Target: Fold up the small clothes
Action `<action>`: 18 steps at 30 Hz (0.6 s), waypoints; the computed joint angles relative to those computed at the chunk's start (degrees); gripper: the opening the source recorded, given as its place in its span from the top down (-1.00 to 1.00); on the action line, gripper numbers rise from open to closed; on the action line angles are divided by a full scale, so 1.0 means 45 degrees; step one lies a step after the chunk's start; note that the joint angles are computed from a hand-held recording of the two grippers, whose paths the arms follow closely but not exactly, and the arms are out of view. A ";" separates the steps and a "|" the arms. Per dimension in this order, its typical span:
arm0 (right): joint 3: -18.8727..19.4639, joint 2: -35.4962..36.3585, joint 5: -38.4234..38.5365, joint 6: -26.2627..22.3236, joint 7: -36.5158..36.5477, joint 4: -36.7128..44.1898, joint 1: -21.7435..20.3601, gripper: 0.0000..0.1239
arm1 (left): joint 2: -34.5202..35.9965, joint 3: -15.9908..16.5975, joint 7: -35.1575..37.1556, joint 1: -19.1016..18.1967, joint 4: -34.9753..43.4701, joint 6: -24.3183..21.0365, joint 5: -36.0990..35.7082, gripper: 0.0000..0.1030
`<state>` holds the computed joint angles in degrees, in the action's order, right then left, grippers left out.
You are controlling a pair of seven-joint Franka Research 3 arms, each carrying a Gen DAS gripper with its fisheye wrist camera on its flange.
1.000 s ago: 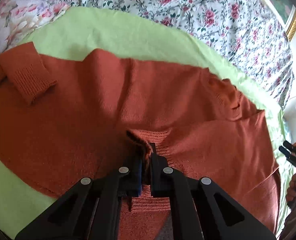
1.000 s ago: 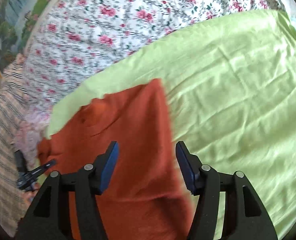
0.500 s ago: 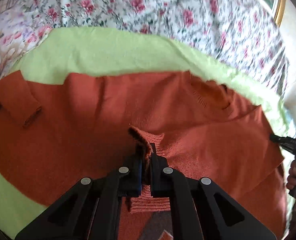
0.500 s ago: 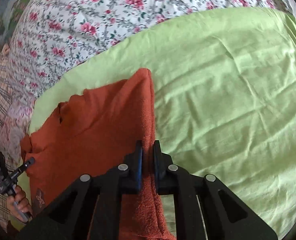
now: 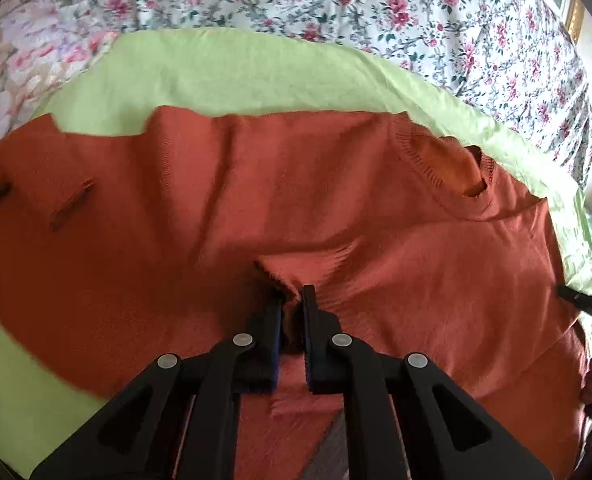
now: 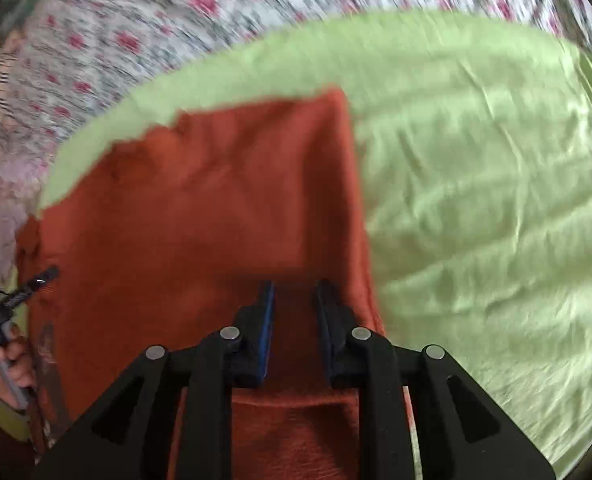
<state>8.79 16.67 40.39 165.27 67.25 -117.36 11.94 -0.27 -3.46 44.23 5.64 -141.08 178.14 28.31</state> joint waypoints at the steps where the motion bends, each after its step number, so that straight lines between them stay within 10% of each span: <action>1: 0.0469 -0.0099 0.1114 0.0059 -0.0733 -0.0062 -0.0485 0.65 | -0.0280 0.0039 -0.0187 0.0064 -0.0208 -0.0123 0.0256 0.74; 3: 0.0260 -0.0583 0.1271 -0.0107 -0.0363 -0.0342 -0.0353 0.57 | -0.0988 0.0091 -0.0376 0.0339 -0.0748 -0.0332 0.0379 0.65; 8: 0.1133 -0.1978 0.5897 -0.0809 -0.4760 -0.1222 -0.0747 0.17 | -0.1973 -0.0159 -0.1477 0.1883 -0.1033 -0.0927 0.0858 -0.38; 18: 0.0245 -0.2647 0.7128 -0.2194 -0.5615 -0.2127 0.1054 0.17 | 0.0785 0.1078 0.2403 0.1859 0.2160 -0.2991 -0.4464 -0.45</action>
<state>9.89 4.75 72.47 155.39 41.98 -126.93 16.69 3.26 1.39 55.04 14.01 -131.35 164.68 8.23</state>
